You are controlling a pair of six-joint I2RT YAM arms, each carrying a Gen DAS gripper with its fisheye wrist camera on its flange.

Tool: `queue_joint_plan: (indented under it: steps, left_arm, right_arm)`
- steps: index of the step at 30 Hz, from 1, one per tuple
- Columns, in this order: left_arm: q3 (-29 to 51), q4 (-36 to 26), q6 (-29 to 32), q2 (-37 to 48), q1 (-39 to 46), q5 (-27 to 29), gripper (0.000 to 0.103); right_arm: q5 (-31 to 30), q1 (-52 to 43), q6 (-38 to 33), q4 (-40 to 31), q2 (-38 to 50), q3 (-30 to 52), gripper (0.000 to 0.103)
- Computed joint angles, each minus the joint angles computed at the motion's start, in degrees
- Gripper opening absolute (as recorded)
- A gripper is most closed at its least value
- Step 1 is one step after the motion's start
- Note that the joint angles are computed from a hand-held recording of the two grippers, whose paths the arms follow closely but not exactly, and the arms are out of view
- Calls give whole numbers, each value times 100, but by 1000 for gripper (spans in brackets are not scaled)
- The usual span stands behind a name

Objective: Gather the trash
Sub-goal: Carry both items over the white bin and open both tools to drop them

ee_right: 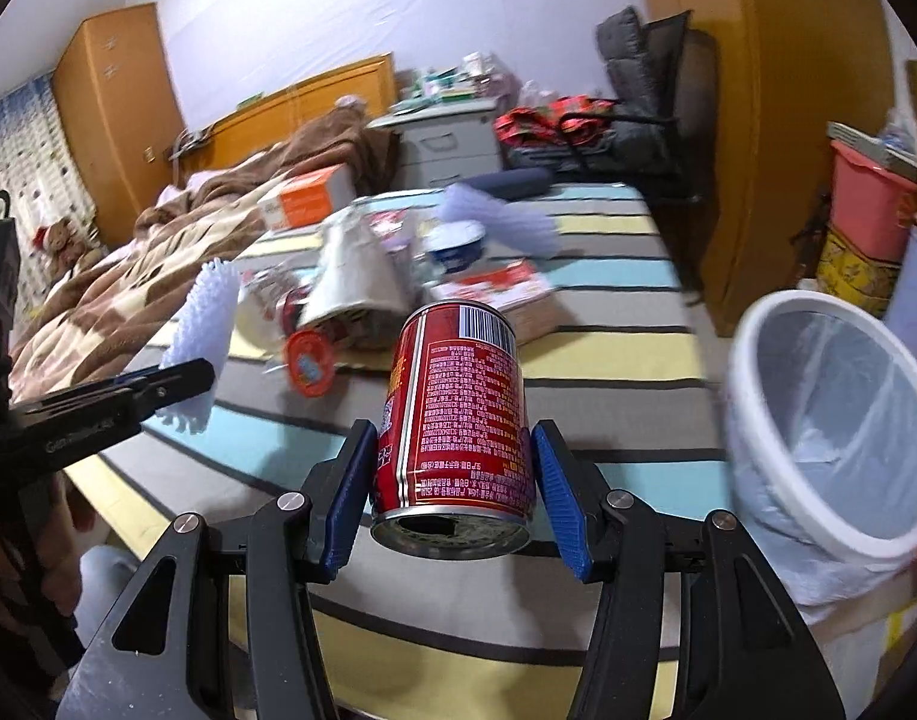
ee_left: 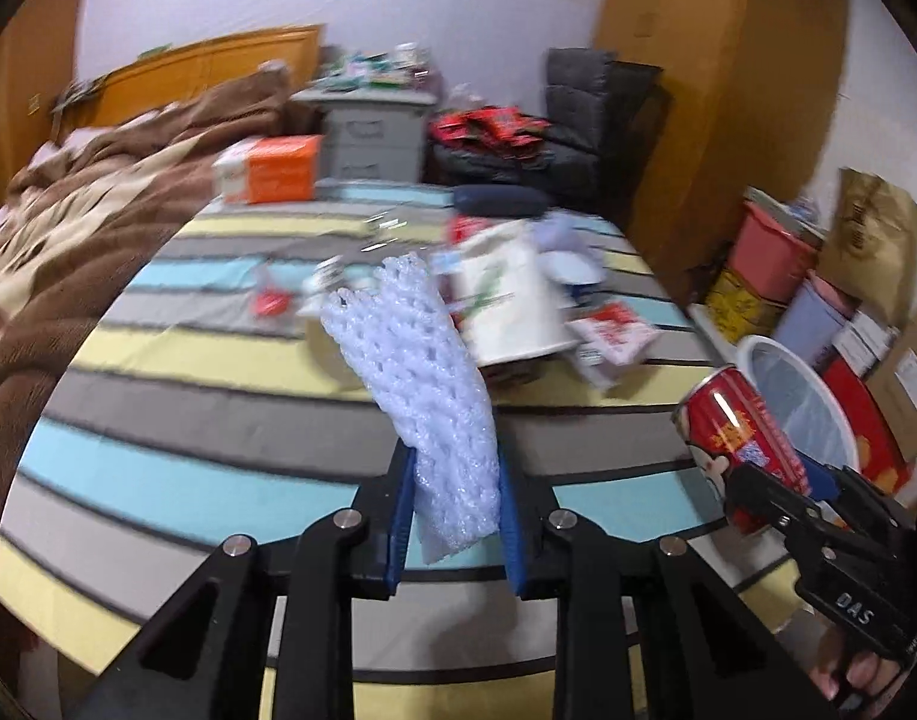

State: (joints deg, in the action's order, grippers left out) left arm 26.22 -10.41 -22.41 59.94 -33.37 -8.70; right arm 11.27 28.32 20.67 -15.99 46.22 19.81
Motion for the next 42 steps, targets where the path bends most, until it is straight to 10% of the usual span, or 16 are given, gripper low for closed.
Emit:
queue_joint_plan:
  steps: [12,22,33,37,42]
  left_arm:
    - [2040,849,571,2706,-1547,533,26]
    - [3986,558,908,4624,-2166,1161,26]
    - [5107,-66,1200,5558,-2247,1472,29]
    - [5216,-63,1248,5663,-2214,1494,55]
    - [5174,11,1181,5663,-2161,1489,60]
  right_arm:
    - [-974,-3023,-1205,-1224,-1508,-186,55]
    - [-1877,-5365,-2267,-1030,-868,-152,55]
    - [-1991,-5856,-2471,-601,103,114,55]
    - [-2049,-5944,-2480,-497,224,152,55]
    - [-2037,-6003,-2421,-443,140,106,56]
